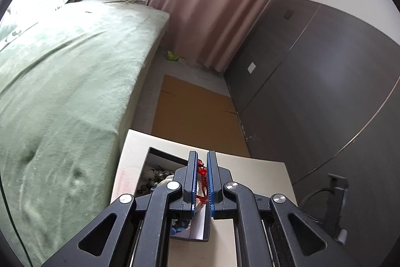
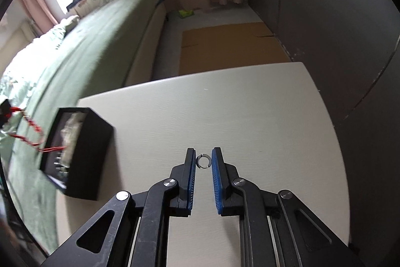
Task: Organize jewelry
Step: 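Grasp the small silver ring with the right tool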
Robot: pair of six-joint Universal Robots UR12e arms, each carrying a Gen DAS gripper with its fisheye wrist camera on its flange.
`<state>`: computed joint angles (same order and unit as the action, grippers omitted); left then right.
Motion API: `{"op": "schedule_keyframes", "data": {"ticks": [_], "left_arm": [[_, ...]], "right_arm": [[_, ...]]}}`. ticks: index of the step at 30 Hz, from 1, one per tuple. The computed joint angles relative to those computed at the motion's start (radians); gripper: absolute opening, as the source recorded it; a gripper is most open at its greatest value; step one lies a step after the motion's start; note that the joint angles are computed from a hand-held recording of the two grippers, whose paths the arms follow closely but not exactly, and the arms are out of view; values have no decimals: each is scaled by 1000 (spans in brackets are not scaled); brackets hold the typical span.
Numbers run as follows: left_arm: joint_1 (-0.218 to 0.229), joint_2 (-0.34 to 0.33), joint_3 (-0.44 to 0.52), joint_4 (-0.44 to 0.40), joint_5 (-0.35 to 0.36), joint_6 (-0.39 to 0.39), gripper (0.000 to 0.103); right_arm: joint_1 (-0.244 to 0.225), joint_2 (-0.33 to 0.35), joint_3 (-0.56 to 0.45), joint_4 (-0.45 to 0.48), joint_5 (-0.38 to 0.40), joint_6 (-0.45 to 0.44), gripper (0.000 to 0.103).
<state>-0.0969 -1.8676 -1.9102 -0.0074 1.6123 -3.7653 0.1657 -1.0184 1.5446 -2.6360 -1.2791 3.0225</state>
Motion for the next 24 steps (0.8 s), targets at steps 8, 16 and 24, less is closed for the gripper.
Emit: {"op": "schedule_keyframes", "data": {"ticks": [8,16,24], "left_arm": [[24,-40,36,-129,-76,-57,9],[16,-14,4,-94,-26,-66,76],[-3,2,0,-133,-10,-19,76]], "right_arm": [[-1,-3,4,-6,74,34,15],[5,-3,5,-20,119,40,15],[8,-21,23,-65,197,66,15]]}}
